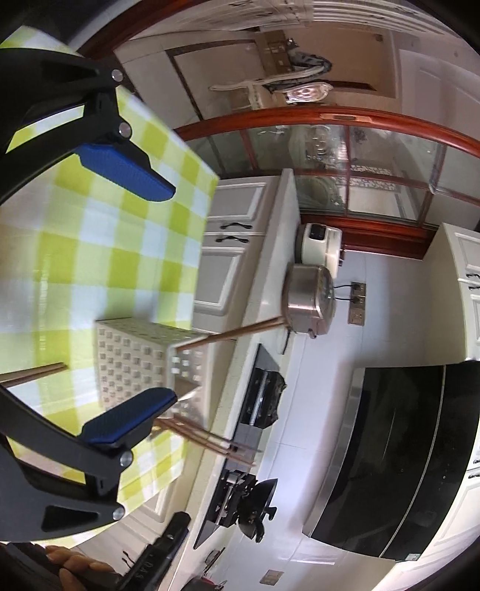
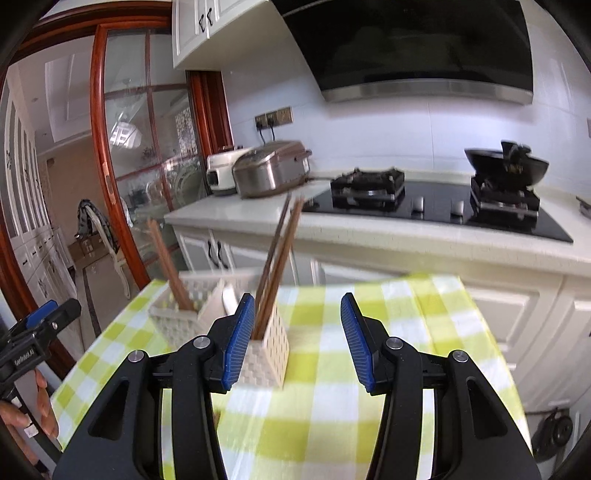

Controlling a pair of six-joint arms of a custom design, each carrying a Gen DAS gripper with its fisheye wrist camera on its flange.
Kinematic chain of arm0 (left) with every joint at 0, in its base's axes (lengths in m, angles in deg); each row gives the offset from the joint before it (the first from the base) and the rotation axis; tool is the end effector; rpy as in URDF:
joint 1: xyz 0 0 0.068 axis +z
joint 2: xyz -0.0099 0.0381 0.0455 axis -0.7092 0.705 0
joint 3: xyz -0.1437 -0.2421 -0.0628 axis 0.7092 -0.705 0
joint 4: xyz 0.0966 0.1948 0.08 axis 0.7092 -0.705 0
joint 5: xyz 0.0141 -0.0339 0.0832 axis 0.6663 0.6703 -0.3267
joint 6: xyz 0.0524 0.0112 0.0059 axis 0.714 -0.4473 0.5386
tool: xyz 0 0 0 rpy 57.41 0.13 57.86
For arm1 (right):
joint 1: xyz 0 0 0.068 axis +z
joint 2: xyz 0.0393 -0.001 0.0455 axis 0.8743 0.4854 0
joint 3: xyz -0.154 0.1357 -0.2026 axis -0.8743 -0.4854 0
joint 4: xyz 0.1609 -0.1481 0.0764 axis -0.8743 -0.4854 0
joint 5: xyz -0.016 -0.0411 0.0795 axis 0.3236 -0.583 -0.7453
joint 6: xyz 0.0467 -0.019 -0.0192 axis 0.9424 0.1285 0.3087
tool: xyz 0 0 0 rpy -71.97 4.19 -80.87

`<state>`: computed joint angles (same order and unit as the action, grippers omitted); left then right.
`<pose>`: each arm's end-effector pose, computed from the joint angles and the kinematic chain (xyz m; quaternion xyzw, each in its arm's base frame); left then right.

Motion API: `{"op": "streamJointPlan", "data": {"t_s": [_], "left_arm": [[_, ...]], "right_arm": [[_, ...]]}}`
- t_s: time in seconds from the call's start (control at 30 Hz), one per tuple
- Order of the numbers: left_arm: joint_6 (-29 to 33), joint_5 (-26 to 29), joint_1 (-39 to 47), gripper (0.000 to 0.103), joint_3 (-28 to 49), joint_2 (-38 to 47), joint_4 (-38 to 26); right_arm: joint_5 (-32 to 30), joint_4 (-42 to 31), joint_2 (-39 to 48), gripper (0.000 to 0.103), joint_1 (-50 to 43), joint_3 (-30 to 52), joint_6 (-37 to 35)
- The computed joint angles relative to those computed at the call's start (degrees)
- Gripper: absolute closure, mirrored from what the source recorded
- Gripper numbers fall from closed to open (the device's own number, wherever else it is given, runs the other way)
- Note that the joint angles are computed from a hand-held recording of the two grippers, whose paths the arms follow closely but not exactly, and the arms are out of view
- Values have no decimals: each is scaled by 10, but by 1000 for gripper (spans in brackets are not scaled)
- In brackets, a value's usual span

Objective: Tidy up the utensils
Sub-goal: 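Move both tools back to the last loose chopsticks on the cloth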

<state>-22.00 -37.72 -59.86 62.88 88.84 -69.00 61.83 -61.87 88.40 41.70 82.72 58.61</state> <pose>0.2592 -0.0790 0.3229 0.1930 0.8105 -0.1926 0.5184 0.1180 -0.0409 0.3090 0.2214 0.8173 -0.0320 0.5310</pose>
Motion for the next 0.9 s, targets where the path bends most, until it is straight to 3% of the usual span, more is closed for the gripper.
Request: {"op": "streamJointPlan", "data": {"t_s": [0.27, 0.57, 0.77, 0.9], "left_arm": [[69, -14, 9, 5, -125, -47, 13], [129, -3, 42, 5, -202, -47, 60], [148, 11, 60, 5, -222, -48, 79], [163, 15, 66, 5, -233, -51, 86]], "right_arm": [[79, -24, -42, 56, 144, -97, 81], [177, -4, 20, 57, 318, -148, 183], [207, 22, 99, 81, 412, -155, 237], [211, 31, 137, 88, 443, -141, 249]]}}
